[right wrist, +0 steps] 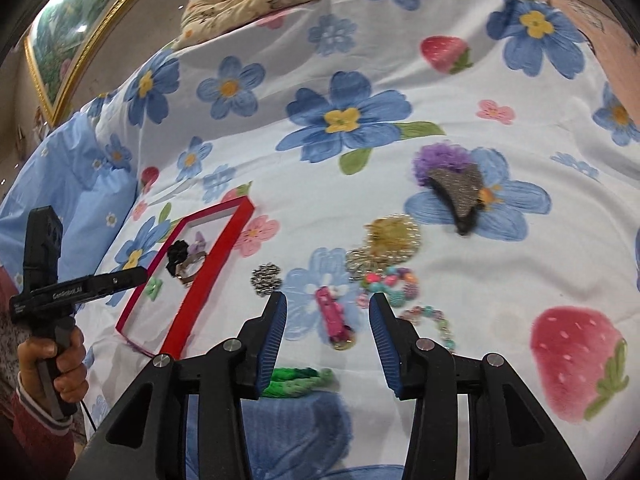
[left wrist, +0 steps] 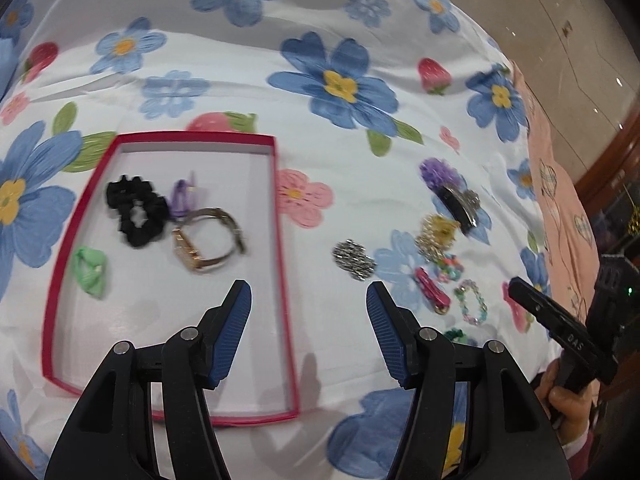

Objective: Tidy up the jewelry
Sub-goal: 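Move the left tool to the silver chain while the right tool reaches the yellow hair claw, then grasp the silver chain with the left tool while the right tool grasps the yellow hair claw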

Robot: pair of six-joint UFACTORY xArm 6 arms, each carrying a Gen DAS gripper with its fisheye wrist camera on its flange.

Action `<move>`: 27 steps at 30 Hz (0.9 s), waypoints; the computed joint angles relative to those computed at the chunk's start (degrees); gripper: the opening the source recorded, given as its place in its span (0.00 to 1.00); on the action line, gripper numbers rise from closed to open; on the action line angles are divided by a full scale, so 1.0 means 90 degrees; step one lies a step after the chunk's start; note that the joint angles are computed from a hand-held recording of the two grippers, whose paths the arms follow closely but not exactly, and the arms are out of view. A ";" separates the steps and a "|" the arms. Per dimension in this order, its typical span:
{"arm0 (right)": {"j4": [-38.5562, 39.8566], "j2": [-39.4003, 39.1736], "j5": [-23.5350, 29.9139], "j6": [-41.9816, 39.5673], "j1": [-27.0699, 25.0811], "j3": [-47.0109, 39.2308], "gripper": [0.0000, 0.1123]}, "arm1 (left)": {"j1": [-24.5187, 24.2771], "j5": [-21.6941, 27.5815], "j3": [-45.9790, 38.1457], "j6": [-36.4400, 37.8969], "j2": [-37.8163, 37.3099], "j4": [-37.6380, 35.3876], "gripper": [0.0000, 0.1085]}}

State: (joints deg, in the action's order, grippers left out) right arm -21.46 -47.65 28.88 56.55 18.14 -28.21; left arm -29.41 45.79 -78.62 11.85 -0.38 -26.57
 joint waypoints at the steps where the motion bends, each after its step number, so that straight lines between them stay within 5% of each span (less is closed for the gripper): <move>1: -0.0020 -0.0047 0.0014 0.0029 -0.0017 0.0035 0.40 | -0.0057 0.0008 -0.0017 0.0000 0.0017 0.0027 0.55; 15: 0.0689 0.0031 -0.0334 -0.0801 -0.0569 0.0193 0.40 | -0.0698 0.0289 -0.0840 -0.0069 0.0891 0.0478 0.55; 27: 0.1235 0.1611 -0.0836 -0.2526 -0.0973 -0.0590 0.48 | -0.0945 0.0780 -0.2244 -0.0305 0.2260 0.1068 0.55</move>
